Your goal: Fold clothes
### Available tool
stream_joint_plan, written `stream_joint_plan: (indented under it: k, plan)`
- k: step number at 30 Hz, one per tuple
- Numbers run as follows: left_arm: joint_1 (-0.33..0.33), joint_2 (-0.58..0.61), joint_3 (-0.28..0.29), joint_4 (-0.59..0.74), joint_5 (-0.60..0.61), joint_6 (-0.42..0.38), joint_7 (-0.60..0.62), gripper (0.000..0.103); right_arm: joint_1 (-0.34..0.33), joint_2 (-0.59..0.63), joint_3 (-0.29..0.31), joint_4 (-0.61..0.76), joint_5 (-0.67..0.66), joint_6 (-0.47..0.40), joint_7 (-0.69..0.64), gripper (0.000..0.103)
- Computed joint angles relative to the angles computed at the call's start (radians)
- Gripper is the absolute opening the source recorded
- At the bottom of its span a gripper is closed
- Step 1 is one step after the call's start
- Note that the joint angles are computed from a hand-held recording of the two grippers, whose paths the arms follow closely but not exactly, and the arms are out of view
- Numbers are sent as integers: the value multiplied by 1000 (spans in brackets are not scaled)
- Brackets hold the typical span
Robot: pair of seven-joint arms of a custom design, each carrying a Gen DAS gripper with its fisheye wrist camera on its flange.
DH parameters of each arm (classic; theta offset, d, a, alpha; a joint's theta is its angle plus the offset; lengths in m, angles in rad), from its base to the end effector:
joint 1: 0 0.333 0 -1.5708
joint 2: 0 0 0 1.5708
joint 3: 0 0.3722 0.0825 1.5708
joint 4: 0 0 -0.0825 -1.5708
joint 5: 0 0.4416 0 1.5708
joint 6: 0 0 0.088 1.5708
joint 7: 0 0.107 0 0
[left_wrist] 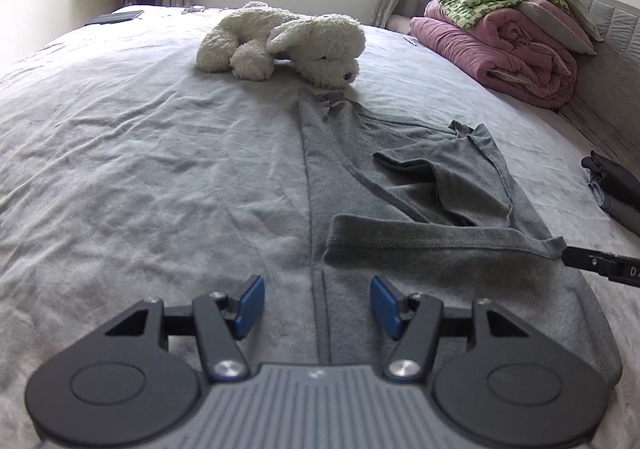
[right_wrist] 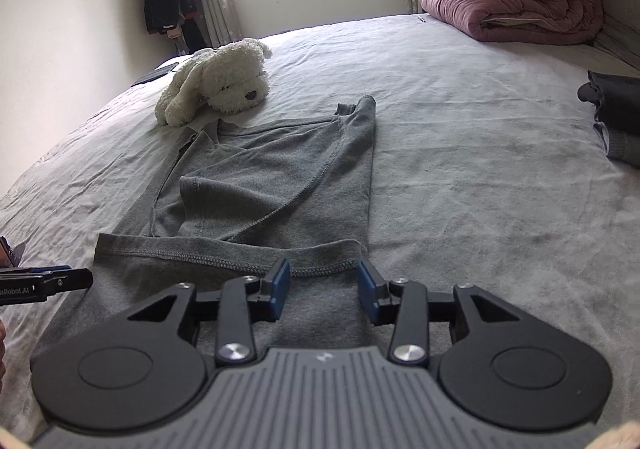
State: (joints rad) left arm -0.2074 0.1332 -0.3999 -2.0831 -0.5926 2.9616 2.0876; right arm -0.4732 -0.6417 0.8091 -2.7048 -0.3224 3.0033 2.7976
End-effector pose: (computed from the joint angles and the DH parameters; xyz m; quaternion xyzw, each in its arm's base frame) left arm 0.5706 -0.3396 0.4678 -0.4476 0.8051 -0.3753 0.1031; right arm 0.4082 0.1797 0.4547 -0.4547 0.7768 -0.3007 0.3154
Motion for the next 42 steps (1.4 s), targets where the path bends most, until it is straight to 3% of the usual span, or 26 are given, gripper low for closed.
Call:
stream_joint_plan:
  k: [6, 14, 20, 26, 28, 31, 35, 42]
  plan:
    - [-31, -12, 67, 21, 146, -101, -199, 83, 118, 61, -117, 17, 6, -88, -34, 59]
    - [-55, 2, 99, 76, 354, -209, -424, 87, 251, 111, -238, 46, -38, -178, -23, 73]
    - [-41, 15, 71, 111, 288, -240, -378, 87, 332, 136, -320, 59, -82, -215, -4, 73]
    - [-3, 49, 39, 181, 103, -336, -254, 87, 399, 148, -413, 65, -71, -218, -4, 73]
    - [7, 75, 36, 216, 51, -366, -210, 87, 413, 155, -454, 61, -47, -177, -17, 73]
    - [-2, 131, 48, 280, 71, -380, -236, 84, 416, 184, -500, 71, -12, -120, -80, 73]
    - [15, 226, 27, 372, 73, -351, -243, 77, 379, 254, -520, 119, -9, -87, -172, 72]
    - [32, 396, -31, 557, 102, -305, -218, 65, 322, 393, -569, 188, 4, -2, -269, 57]
